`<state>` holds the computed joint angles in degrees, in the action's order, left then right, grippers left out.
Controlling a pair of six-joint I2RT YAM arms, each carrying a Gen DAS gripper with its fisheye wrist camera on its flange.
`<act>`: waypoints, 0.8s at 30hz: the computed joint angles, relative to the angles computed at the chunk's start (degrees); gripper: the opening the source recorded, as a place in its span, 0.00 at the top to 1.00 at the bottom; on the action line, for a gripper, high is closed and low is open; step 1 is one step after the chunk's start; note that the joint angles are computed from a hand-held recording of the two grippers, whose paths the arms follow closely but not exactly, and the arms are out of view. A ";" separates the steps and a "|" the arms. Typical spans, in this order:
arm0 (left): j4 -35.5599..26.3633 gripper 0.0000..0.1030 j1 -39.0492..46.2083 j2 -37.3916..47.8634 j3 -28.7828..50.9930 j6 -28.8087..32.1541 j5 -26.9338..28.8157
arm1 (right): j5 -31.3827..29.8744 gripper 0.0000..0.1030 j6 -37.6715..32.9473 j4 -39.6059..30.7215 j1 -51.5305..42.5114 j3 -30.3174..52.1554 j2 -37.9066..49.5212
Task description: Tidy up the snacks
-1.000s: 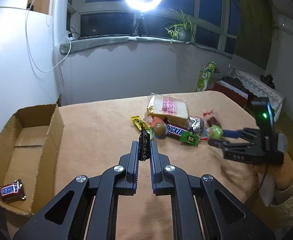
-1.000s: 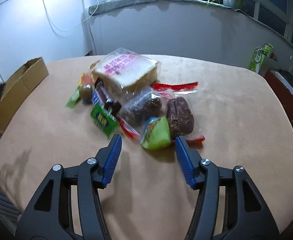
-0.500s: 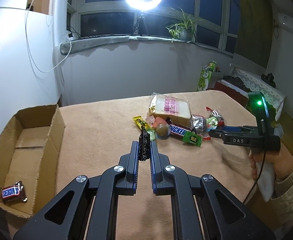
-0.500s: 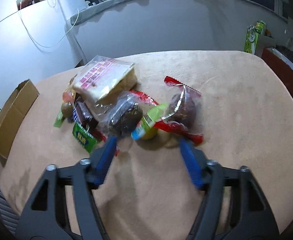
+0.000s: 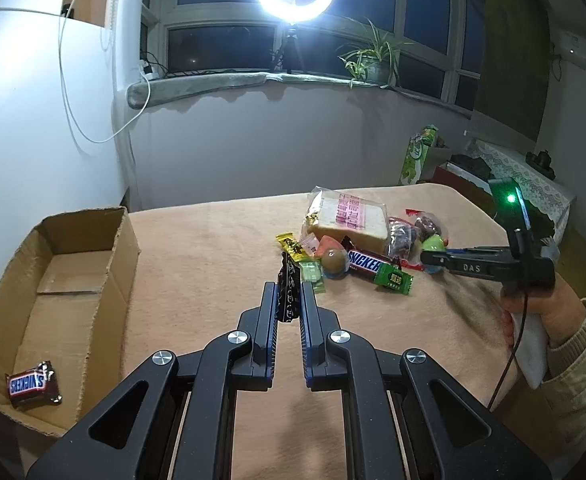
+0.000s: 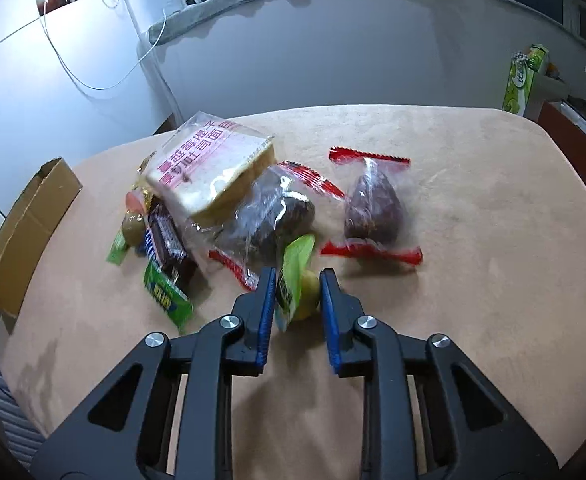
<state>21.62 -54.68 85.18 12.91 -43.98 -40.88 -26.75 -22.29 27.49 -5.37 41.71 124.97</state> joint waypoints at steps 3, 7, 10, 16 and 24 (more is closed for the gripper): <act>-0.04 0.92 -0.65 -0.28 -0.22 -0.30 -0.26 | -1.11 0.78 -0.74 3.73 -2.15 -4.55 -1.39; 1.25 0.92 -0.13 -0.95 -1.24 -0.11 0.58 | -3.51 0.78 -2.33 7.95 -6.04 -10.04 -3.61; 0.81 0.91 -0.57 -2.17 -1.24 0.05 0.26 | -5.49 0.78 -1.46 10.50 -7.23 -14.78 -9.44; -4.78 0.92 -2.32 -7.93 -0.97 0.12 -2.80 | -8.87 0.78 -0.51 9.09 -4.64 -22.32 -24.57; -15.97 0.91 -3.05 -21.49 -5.63 -4.35 -7.31 | -0.24 0.78 7.93 14.42 16.77 -25.67 -27.99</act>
<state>5.65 -57.73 63.69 7.28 -48.33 -48.19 -27.00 -14.36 41.91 11.40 16.05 96.98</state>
